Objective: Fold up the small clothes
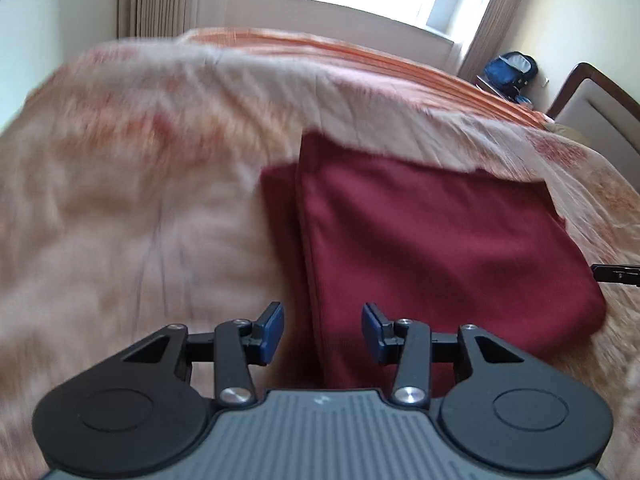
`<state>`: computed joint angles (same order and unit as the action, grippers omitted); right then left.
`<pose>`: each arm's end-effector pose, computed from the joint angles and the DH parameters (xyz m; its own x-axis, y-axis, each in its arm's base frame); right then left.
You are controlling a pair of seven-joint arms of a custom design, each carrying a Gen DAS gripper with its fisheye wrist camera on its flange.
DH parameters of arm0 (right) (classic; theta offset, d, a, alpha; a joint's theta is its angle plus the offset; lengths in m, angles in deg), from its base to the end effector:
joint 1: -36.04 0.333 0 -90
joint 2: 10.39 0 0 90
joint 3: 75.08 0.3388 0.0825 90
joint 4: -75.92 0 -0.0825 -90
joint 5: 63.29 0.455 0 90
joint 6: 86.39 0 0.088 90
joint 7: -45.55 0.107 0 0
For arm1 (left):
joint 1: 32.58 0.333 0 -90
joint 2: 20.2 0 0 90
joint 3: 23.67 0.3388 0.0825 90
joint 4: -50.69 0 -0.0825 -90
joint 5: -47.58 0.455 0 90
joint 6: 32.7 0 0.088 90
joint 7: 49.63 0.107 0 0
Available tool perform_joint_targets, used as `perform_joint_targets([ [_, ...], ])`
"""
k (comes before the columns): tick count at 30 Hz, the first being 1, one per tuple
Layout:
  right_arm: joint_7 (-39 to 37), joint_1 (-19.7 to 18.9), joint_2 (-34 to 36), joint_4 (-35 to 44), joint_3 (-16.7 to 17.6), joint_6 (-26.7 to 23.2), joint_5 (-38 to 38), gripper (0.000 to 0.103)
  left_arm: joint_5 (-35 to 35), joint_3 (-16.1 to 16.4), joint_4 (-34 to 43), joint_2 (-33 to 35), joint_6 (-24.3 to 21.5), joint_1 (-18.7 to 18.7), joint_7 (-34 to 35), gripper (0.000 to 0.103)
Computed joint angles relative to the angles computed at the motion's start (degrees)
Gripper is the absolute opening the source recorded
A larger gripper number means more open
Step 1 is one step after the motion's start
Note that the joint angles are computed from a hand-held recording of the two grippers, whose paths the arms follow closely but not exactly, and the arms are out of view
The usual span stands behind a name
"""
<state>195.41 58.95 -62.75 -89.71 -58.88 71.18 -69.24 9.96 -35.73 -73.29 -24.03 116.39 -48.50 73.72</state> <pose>0.2934 0.2336 0.4741 -0.1356 -0.9071 -0.3984 -0.7176 0.3672 -0.5919 0.5539 -0.2818 0.4639 -0.6017 -0.7597 0.2467 -0.7265 0.3921 -0.5643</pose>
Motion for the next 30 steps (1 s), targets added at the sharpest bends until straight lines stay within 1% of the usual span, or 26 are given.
perform_joint_targets([
  [1, 0.5, 1.4, -1.8, -1.0, -0.2, -0.9, 0.8, 0.054, -1.1, 0.4, -1.3, -1.4, -1.8, 0.2, 0.9, 0.048],
  [3, 1.2, 4.5, -4.6, -3.2, -1.6, -0.4, 3.1, 0.055, -3.5, 1.5, -2.3, -2.5, -5.4, 0.3, 3.4, 0.048],
  [5, 1.9, 6.4, -6.1, -4.5, -2.0, 0.0, 4.5, 0.055, -4.7, 2.0, -3.1, -3.0, -8.2, 0.5, 4.9, 0.048],
  [7, 1.5, 7.5, -5.8, -4.9, -2.6, 0.5, 5.3, 0.055, -5.6, 2.3, -3.3, -2.7, -9.5, 0.8, 4.2, 0.048],
  [8, 1.4, 8.2, -5.7, -5.4, -3.1, 1.4, 5.9, 0.055, -7.2, 2.5, -3.1, -2.1, -10.2, 0.9, 4.1, 0.048],
  [10, -0.1, 9.4, -4.3, -5.6, -4.7, 3.3, 6.8, 0.055, -10.2, 2.6, -2.8, -1.3, -10.6, 1.4, 4.2, 0.048],
  [12, -2.0, 10.2, -3.5, -5.6, -5.7, 3.8, 7.3, 0.055, -11.0, 2.4, -2.0, -0.3, -11.2, 1.9, 4.6, 0.047],
  [13, -2.9, 10.4, -3.2, -5.4, -6.1, 3.3, 7.5, 0.05, -10.5, 2.2, -1.5, 0.1, -11.8, 2.1, 4.7, 0.043],
  [14, -3.4, 10.5, -3.5, -5.4, -6.1, 2.5, 7.8, 0.043, -9.7, 2.0, -1.0, 0.6, -12.5, 2.4, 5.2, 0.039],
  [15, -4.0, 10.6, -3.7, -5.5, -6.4, 2.2, 8.1, 0.024, -9.2, 1.8, -0.6, 0.9, -12.7, 2.5, 5.7, 0.031],
  [16, -4.3, 10.5, -4.2, -5.7, -6.5, 1.4, 8.5, 0.012, -8.6, 1.6, -0.3, 1.2, -13.2, 2.7, 6.1, 0.025],
  [17, -4.6, 10.6, -5.0, -6.0, -6.7, 1.0, 8.9, 0.012, -8.2, 1.6, 0.0, 1.4, -13.7, 2.9, 6.5, 0.022],
  [18, -4.8, 10.6, -5.7, -6.3, -6.7, 0.6, 9.2, 0.008, -8.2, 1.5, 0.3, 1.6, -14.1, 3.2, 6.5, 0.019],
  [19, -5.0, 10.5, -6.4, -6.4, -6.7, -0.1, 9.4, 0.008, -8.2, 1.5, 0.5, 1.8, -14.4, 3.4, 6.3, 0.015],
  [20, -5.3, 10.3, -6.8, -6.5, -6.6, -0.6, 9.6, 0.008, -8.2, 1.4, 0.5, 1.8, -14.7, 3.6, 6.1, 0.014],
  [22, -5.7, 10.1, -7.4, -6.3, -6.4, -2.4, 9.6, 0.006, -6.7, 1.2, 0.5, 1.9, -14.3, 3.8, 5.4, 0.007],
  [23, -6.1, 9.9, -7.5, -5.9, -6.1, -4.0, 9.4, 0.006, -5.4, 1.0, 0.4, 2.0, -13.9, 3.8, 5.0, 0.005],
  [25, -6.7, 9.6, -7.2, -4.9, -5.7, -8.3, 9.2, 0.001, -1.1, 0.4, -0.1, 1.9, -12.5, 3.5, 4.3, 0.004],
  [27, -7.0, 10.1, -7.2, -5.1, -6.1, -10.3, 9.9, 0.001, 1.8, 0.0, -0.6, 1.9, -11.6, 3.2, 3.7, 0.004],
  [29, -5.6, 9.9, -6.9, -4.7, -5.4, -12.0, 10.7, 0.006, 3.7, -0.3, -0.9, 1.5, -10.3, 2.7, 2.4, 0.007],
  [30, -5.0, 9.7, -7.4, -4.8, -5.1, -11.8, 10.8, 0.01, 4.1, -0.4, -1.3, 1.0, -9.6, 2.5, 2.3, 0.016],
])
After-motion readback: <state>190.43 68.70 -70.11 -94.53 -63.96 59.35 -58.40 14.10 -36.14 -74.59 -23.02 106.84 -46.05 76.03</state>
